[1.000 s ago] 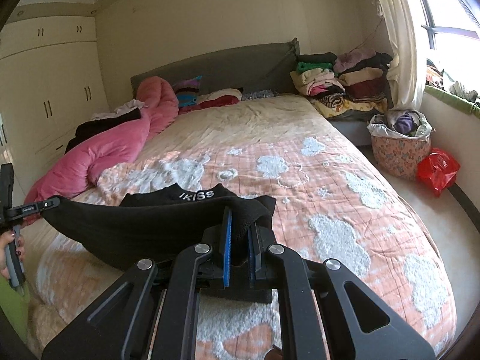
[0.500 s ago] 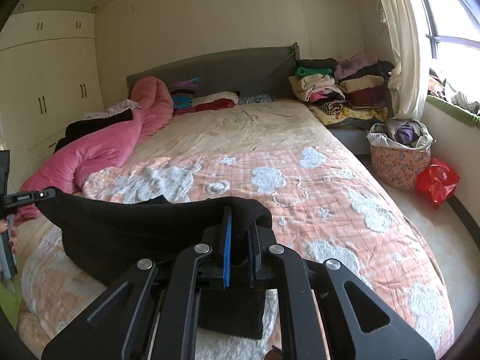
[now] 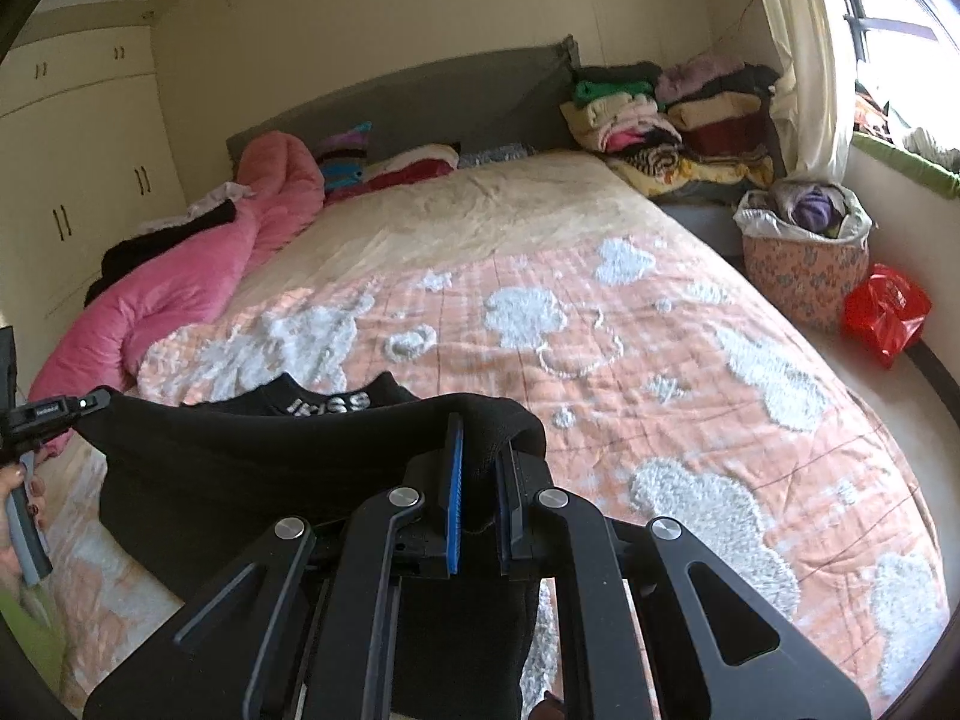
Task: Fold small clothes
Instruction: 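Carry the lifted hem over toward the collar with both tools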
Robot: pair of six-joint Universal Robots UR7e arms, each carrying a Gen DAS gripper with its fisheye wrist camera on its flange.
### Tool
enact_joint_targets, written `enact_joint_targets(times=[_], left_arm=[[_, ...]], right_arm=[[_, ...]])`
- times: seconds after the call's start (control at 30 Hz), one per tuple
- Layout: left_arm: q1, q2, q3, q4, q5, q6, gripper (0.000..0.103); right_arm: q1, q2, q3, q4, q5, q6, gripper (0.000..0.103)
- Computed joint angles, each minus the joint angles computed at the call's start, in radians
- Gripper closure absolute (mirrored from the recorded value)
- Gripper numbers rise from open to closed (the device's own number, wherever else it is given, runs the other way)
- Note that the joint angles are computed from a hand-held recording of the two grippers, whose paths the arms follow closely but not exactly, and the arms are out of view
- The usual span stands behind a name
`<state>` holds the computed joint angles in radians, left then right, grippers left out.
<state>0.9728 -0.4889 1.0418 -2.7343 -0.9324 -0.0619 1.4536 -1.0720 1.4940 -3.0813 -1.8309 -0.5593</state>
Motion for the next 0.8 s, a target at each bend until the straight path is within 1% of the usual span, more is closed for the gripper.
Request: enact_joint_targets(times=[0.17, 0.3, 0.4, 0.47, 0.53, 0.7, 0.77, 0.8], left_arm=[[0.004, 0.025, 0.001, -0.014, 0.042, 0.054, 0.099], [0.004, 0.034, -0.002, -0.025, 0.057, 0.082, 0.099], [0.002, 0.039, -0.002, -0.036, 0.070, 0.100, 0.096], [0.002, 0.042, -0.006, -0.040, 0.082, 0.109, 0.091], [0.002, 0.042, -0.006, -0.040, 0.081, 0.107, 0.090], [0.001, 0.042, -0.002, -0.045, 0.084, 0.116, 0.089], [-0.001, 0.041, 0.005, -0.057, 0.088, 0.129, 0.087], [-0.003, 0.041, 0.009, -0.064, 0.093, 0.136, 0.086]], right_arm=[[-0.004, 0.029, -0.016, -0.004, -0.022, -0.013, 0.095], [-0.008, 0.045, -0.017, -0.021, -0.040, -0.017, 0.095], [-0.009, 0.056, -0.018, -0.033, -0.055, -0.020, 0.095], [-0.009, 0.060, -0.017, -0.039, -0.064, -0.021, 0.095], [-0.009, 0.064, -0.017, -0.041, -0.071, -0.019, 0.094], [-0.008, 0.066, -0.014, -0.040, -0.085, -0.006, 0.093], [-0.006, 0.064, -0.007, -0.044, -0.085, 0.000, 0.089], [-0.005, 0.063, -0.003, -0.049, -0.087, -0.003, 0.084]])
